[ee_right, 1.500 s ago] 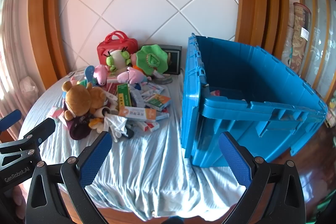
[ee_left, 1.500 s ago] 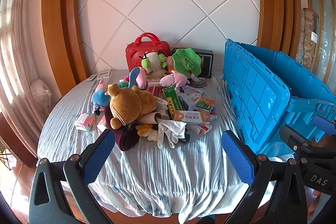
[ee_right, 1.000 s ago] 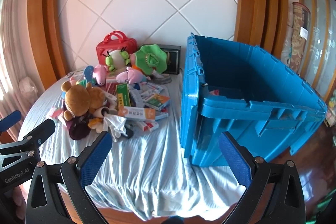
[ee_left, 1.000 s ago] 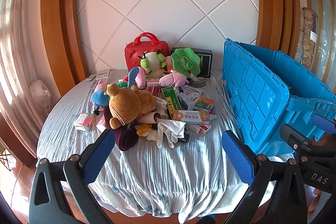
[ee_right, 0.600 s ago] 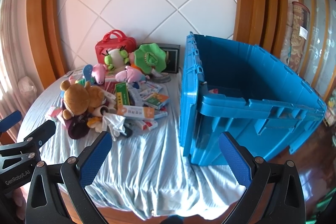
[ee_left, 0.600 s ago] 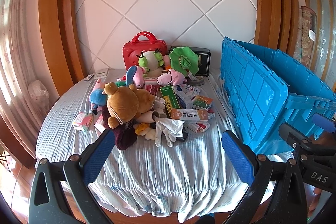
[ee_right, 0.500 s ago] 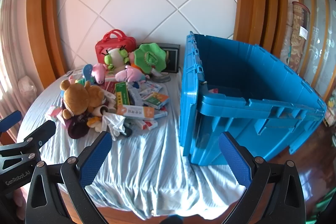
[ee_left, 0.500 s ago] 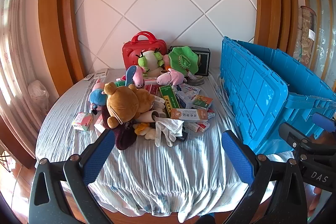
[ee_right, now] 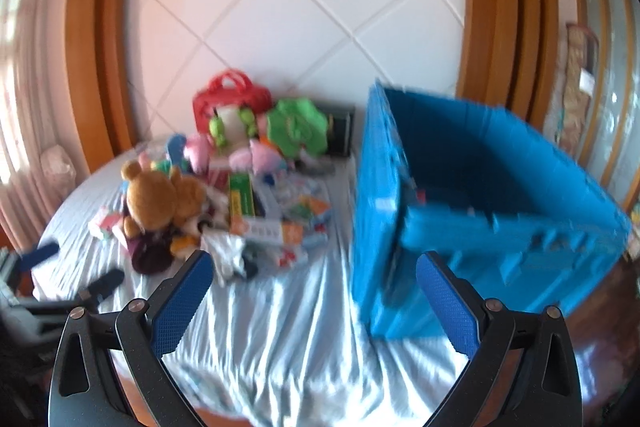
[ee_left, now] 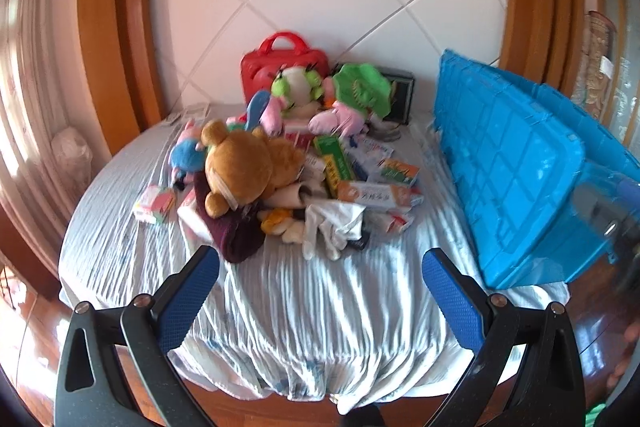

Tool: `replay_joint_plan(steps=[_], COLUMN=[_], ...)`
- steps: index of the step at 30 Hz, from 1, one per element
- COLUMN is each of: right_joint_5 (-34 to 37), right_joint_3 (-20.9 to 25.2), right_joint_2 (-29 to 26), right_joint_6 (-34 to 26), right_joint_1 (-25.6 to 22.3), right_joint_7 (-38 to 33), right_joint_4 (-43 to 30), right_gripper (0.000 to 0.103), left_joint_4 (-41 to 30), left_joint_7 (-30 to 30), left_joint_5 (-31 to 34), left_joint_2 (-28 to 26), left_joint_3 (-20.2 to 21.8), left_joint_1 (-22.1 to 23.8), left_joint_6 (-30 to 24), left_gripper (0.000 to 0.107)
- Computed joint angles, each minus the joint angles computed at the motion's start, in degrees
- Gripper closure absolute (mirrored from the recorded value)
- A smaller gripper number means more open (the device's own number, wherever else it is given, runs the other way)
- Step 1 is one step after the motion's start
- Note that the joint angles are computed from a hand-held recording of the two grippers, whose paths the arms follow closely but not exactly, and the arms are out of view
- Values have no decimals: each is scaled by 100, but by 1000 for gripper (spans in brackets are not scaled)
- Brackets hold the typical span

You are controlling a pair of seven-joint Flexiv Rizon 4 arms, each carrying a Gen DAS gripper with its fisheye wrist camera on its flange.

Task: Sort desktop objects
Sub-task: 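Move both tools toward the pile of toys and boxes on the bed, then grasp the white glove with the right tool while the left tool grasps a small plush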

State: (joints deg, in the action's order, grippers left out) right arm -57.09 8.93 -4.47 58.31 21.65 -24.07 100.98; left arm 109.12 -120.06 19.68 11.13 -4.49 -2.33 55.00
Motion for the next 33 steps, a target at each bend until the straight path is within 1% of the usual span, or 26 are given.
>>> replay_joint_plan(steps=[1, 2, 4, 5, 8, 9, 11, 14, 16, 19, 21, 24, 25, 26, 27, 28, 29, 30, 31, 32, 33], right_joint_5=[86, 434, 1413, 1824, 2209, 2459, 2732, 3378, 3935, 4314, 4448, 4559, 4606, 4652, 4649, 4638, 4653, 4681, 4759, 4836, 4910], right_joint_3=[-15, -5, 80, 116, -12, 37, 23, 155, 359, 340, 219, -30, -60, -85, -143, -195, -215, -222, -184, -142, -92], right_joint_2=[-114, -275, -699, -933, -1447, -1680, -2005, -2575, -3047, -3483, -3651, -3821, -3879, -3871, -3905, -3933, -3966, -4013, -4069, -4136, -4207], right_joint_6=[171, 372, 539, 508, 411, 444, 376, 262, -77, -638, -1019, -1431, -1543, -1587, -1649, -1705, -1775, -1860, -1936, -1988, -2054], right_joint_1=[-10, -21, 4, 34, 197, 189, 252, 165, 46, 96, 169, 291, 303, 308, 339, 363, 371, 373, 352, 338, 334], right_joint_7=[-68, -358, -1224, -1643, -2208, -2601, -3036, -3824, -4327, -4695, -4824, -4860, -4906, -4940, -4932, -4928, -4932, -4931, -4957, -5009, -5098], right_joint_4=[-71, -181, -539, -766, -1266, -1509, -1875, -2589, -3266, -3911, -4175, -4405, -4487, -4481, -4530, -4568, -4631, -4721, -4832, -4949, -5073], right_gripper=[0, 0, 0, 0, 0, 0, 0, 0, 0, 0, 0, 0, 0, 1, 7, 18, 24, 33, 34, 34, 34], left_joint_4=[48, 71, 70, 33, -228, -335, -585, -908, -1113, -1411, -1635, -1998, -2090, -2169, -2271, -2398, -2450, -2383, -2268, -2143, -2023], left_joint_7=[40, 31, 6, 3, -81, -91, 23, -23, -71, -70, -176, -149, -48, 62, 172, 297, 423, 622, 834, 1056, 1225], left_joint_5=[-117, -168, -183, -156, 86, 152, 176, 268, 258, 147, 166, -39, -188, -333, -450, -562, -697, -951, -1233, -1523, -1720], left_joint_2=[-66, -123, -281, -373, -758, -898, -1237, -1657, -1959, -2372, -2642, -3136, -3285, -3421, -3568, -3743, -3862, -3933, -3951, -3932, -3877], left_joint_3=[72, 111, 175, 191, 224, 248, 319, 465, 574, 715, 829, 909, 905, 901, 906, 911, 904, 823, 732, 642, 612], left_joint_1=[15, 45, 119, 151, 229, 225, 192, 83, 21, -64, -139, -145, -125, -110, -111, -110, -94, -4, 91, 177, 212], left_joint_6=[23, 21, 38, 19, -133, -197, -375, -558, -608, -697, -700, -554, -515, -482, -496, -570, -582, -460, -327, -238, -176], left_gripper=[4, 4, 4, 4, 4, 4, 4, 4, 4, 10, 10, 10, 12, 16, 18, 21, 23, 25, 36, 45, 46])
